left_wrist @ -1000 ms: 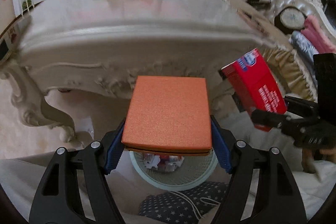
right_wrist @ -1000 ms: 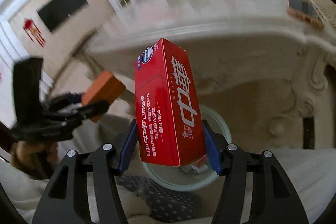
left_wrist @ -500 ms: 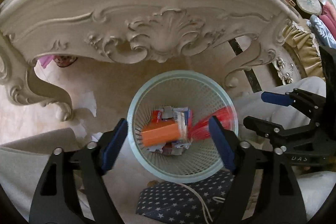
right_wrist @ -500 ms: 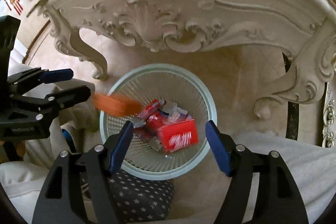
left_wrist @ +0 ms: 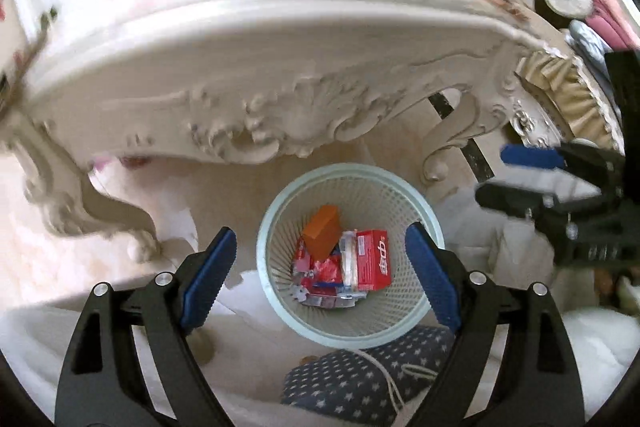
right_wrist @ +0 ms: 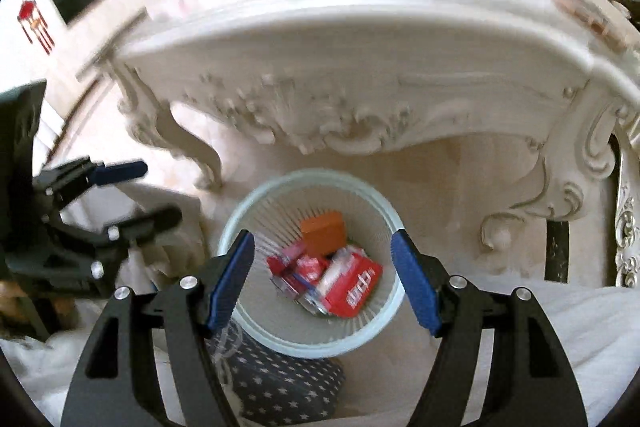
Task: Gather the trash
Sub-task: 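Drop the orange box into the wastebasket with the left tool while the right drops the red box, then grasp the cream box with the left tool while the right tool grasps the crumpled paper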
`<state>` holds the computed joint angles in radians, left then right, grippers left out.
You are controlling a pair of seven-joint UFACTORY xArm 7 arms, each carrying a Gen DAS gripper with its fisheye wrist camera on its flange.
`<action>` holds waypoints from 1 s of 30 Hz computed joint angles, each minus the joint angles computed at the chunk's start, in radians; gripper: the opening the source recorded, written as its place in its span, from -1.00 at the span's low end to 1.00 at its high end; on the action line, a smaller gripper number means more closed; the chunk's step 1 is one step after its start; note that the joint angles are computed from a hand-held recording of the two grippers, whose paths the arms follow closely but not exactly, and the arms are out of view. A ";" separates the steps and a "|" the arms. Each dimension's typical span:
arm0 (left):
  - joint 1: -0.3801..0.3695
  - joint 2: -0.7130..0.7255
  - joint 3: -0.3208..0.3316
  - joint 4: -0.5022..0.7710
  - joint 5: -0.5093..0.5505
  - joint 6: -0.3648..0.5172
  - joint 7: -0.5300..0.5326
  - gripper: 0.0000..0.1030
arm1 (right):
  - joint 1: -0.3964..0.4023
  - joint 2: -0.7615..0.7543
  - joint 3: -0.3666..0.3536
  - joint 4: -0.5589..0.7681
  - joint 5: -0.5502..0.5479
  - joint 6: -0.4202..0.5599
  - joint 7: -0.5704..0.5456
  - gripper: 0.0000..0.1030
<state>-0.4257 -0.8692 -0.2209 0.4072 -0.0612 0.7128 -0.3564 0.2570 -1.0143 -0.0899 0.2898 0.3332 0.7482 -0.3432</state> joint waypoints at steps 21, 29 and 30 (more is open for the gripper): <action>0.326 0.555 0.056 0.560 0.163 -0.232 -0.045 0.63 | 0.019 0.611 -0.073 0.527 0.054 -0.411 -0.065 0.30; 0.271 1.011 0.094 1.106 0.332 -0.105 -0.214 0.64 | -0.143 0.988 0.056 0.929 -0.088 -0.359 0.105 0.30; 0.264 1.059 0.105 1.164 0.299 -0.089 -0.214 0.64 | -0.157 1.014 0.068 0.956 -0.113 -0.355 0.122 0.30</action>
